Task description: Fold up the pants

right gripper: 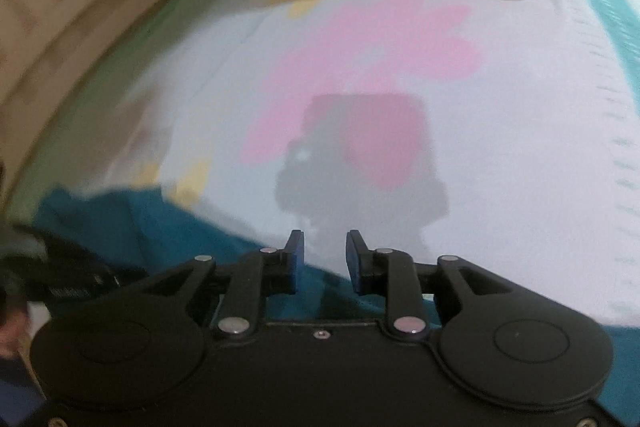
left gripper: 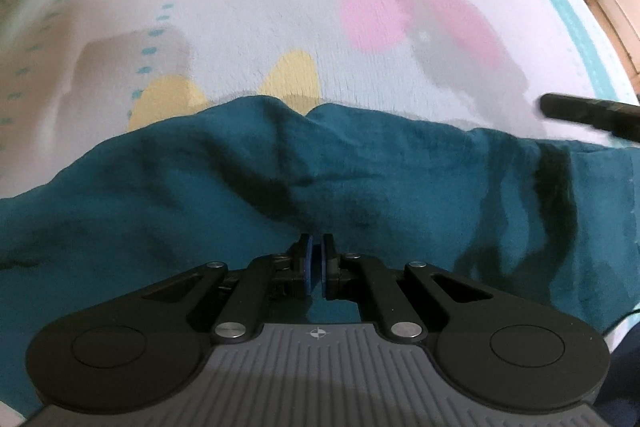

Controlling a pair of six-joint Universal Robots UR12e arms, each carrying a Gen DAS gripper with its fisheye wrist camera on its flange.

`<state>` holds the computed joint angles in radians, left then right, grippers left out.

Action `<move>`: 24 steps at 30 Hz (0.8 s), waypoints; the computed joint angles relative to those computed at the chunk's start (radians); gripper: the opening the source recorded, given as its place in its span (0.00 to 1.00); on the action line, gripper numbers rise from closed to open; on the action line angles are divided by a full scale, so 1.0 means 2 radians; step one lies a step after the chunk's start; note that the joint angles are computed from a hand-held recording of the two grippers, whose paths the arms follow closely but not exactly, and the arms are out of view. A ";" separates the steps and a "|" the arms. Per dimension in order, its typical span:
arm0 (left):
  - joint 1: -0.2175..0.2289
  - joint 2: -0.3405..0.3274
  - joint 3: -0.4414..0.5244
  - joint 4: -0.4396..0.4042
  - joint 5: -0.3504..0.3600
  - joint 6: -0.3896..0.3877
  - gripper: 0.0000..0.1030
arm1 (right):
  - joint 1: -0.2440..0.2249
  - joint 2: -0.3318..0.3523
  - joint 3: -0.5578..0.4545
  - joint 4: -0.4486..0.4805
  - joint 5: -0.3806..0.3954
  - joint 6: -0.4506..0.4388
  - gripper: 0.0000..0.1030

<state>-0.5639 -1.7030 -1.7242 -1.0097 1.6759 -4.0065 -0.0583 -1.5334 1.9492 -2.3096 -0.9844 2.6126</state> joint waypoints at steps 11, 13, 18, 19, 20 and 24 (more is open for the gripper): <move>-0.014 0.000 0.000 0.021 0.023 0.036 0.04 | -0.067 -0.051 0.001 -0.010 0.015 0.099 0.41; -0.017 -0.001 0.002 0.022 0.024 0.043 0.04 | -0.079 -0.062 0.005 -0.010 0.016 0.109 0.41; -0.021 -0.004 0.008 0.021 0.014 0.055 0.04 | -0.115 -0.081 0.015 -0.015 0.019 0.140 0.48; -0.023 -0.005 0.012 0.021 0.011 0.056 0.04 | -0.120 -0.083 0.016 -0.015 0.016 0.143 0.49; -0.025 -0.007 0.015 0.022 0.009 0.055 0.04 | -0.122 -0.083 0.015 -0.013 0.009 0.142 0.49; -0.034 -0.021 0.033 0.030 0.011 0.051 0.04 | -0.124 -0.077 0.014 -0.005 -0.025 0.128 0.49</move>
